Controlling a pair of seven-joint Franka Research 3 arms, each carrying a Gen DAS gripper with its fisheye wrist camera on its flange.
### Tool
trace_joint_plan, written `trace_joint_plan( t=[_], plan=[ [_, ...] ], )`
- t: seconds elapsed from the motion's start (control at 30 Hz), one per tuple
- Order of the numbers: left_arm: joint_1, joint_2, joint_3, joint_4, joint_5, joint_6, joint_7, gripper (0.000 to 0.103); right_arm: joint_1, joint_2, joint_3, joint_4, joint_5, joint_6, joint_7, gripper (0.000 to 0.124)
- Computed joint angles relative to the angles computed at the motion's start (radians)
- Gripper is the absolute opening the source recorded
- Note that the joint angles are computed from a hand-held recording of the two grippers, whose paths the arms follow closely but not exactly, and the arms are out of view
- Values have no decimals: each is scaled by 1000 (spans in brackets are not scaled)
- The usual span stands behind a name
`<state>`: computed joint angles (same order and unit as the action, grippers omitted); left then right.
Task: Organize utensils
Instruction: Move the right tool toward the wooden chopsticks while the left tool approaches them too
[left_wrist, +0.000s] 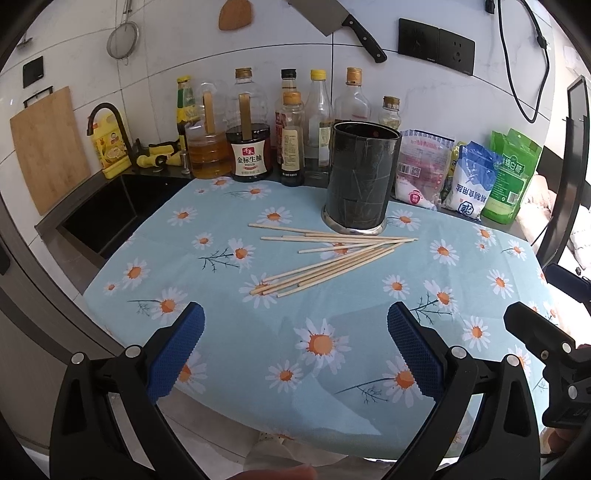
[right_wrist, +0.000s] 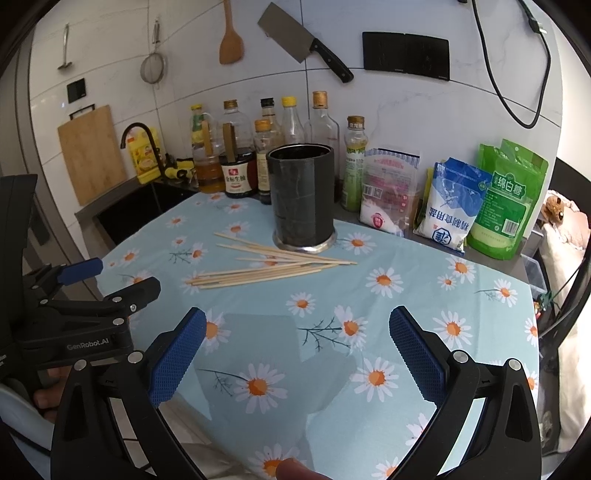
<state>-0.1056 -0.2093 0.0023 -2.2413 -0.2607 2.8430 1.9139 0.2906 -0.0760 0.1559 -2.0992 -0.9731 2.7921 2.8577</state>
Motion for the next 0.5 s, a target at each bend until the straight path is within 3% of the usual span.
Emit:
trace_joint_plan(
  t=[0.2,0.5],
  plan=[
    [9,61,-3,68,-29,-39,39,97,15,44,-14,49,58,-32,-48,95],
    [75,180,-55,210,-32,-116,74,97,62,142,-65,156,171,-72,-136,95]
  ],
)
